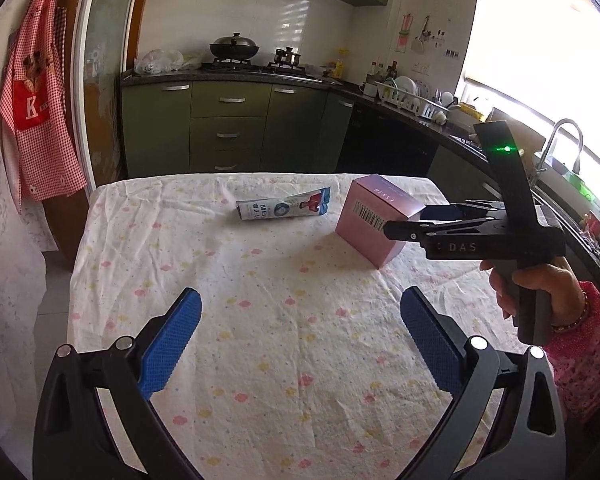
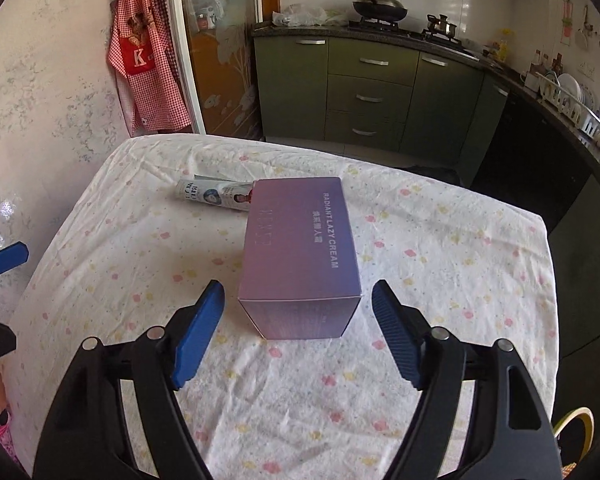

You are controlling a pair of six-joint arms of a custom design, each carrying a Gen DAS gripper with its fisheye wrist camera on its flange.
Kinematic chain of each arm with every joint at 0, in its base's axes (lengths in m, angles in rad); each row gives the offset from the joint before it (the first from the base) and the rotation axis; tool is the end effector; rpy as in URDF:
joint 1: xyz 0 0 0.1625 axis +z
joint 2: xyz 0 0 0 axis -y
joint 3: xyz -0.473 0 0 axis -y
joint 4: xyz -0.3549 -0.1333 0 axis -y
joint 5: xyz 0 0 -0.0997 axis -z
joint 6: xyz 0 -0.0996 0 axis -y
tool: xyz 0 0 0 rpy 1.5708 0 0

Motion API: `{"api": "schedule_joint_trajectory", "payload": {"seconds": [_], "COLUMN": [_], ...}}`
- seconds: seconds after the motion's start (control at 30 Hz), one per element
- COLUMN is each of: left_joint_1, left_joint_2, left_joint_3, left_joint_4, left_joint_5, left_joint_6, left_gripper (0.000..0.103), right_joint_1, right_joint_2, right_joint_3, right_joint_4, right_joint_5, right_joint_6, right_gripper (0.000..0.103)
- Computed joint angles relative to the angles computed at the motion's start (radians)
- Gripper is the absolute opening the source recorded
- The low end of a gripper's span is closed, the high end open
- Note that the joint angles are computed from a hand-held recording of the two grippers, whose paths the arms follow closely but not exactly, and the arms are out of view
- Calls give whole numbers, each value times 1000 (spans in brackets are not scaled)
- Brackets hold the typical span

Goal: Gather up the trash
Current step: 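Close the right gripper around the pink box and lift it, then carry the pink box over the bin and release it with the right gripper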

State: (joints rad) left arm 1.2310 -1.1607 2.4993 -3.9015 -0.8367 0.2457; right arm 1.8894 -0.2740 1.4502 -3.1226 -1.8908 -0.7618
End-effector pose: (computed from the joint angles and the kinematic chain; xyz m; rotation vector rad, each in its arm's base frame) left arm 0.0597 -0.4312 0.2939 0.1953 2.2234 -1.2208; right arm 0.3221 -0.6511 -0.0885 1.3279 -2.3765 0.4080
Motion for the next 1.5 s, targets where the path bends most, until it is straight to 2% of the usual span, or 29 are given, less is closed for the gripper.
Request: {"api": "schedule_joint_trajectory", "payload": {"seconds": [0.23, 0.33, 0.6, 0.93, 1.17, 1.23, 1.37, 1.5], "left_joint_1": [-3, 0, 3, 5, 3, 3, 0, 1], "left_joint_2": [12, 12, 22, 26, 32, 35, 44, 51], "left_joint_3": [-3, -6, -6, -8, -6, -7, -9, -12], "left_joint_4": [9, 13, 11, 8, 4, 6, 8, 16], "left_joint_5": [0, -4, -11, -14, -21, -22, -20, -19], "left_joint_6": [-3, -5, -5, 3, 8, 12, 17, 17], "left_gripper": [98, 98, 98, 98, 98, 98, 98, 98], "right_joint_1": [1, 4, 3, -10, -54, -76, -141, -226], "right_joint_2": [17, 22, 13, -87, -236, -282, -362, -403], "right_joint_3": [-26, -35, -12, 143, 341, 393, 455, 446], "right_joint_4": [19, 26, -9, -98, -241, -292, -378, -402], "right_joint_5": [-10, -21, -21, 16, 46, 28, -56, -163], "right_joint_6": [-1, 3, 24, 46, 82, 97, 139, 198], "right_gripper": [65, 53, 51, 51, 51, 51, 51, 51]}}
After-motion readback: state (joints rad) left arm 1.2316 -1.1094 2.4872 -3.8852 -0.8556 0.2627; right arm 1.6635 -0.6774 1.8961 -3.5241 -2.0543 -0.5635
